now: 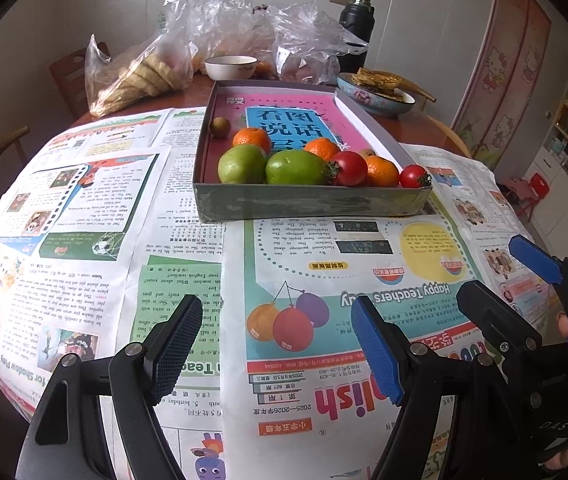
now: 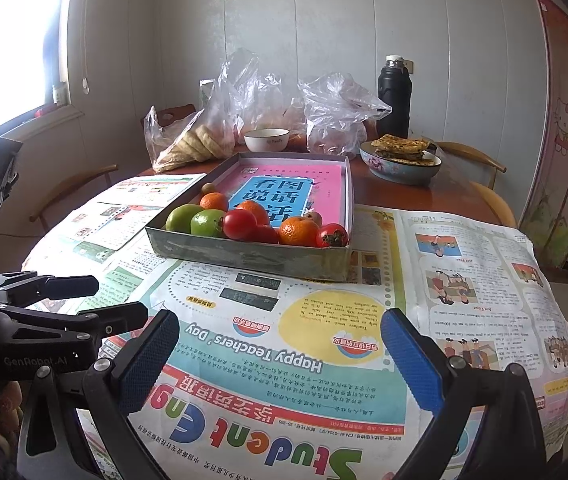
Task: Organize fruits
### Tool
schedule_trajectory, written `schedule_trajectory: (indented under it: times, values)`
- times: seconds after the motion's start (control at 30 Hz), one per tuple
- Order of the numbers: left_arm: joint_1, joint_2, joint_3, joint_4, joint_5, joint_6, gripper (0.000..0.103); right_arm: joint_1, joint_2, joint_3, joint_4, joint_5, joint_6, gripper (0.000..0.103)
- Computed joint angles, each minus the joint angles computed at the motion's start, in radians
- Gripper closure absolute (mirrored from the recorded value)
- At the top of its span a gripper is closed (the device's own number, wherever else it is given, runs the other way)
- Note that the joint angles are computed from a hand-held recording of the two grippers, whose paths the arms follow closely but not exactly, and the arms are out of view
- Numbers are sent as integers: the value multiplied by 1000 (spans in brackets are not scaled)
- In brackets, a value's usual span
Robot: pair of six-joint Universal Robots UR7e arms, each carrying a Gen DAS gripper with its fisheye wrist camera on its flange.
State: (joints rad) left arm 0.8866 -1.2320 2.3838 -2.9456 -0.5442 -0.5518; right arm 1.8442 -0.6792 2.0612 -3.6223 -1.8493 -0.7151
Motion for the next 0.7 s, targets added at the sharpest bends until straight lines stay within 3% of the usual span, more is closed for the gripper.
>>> schedule_trajectory:
  times: [0.7]
  values:
    - [-1,-2,2,6,8,-4,25,1,-3,-2,6,-4,5,1]
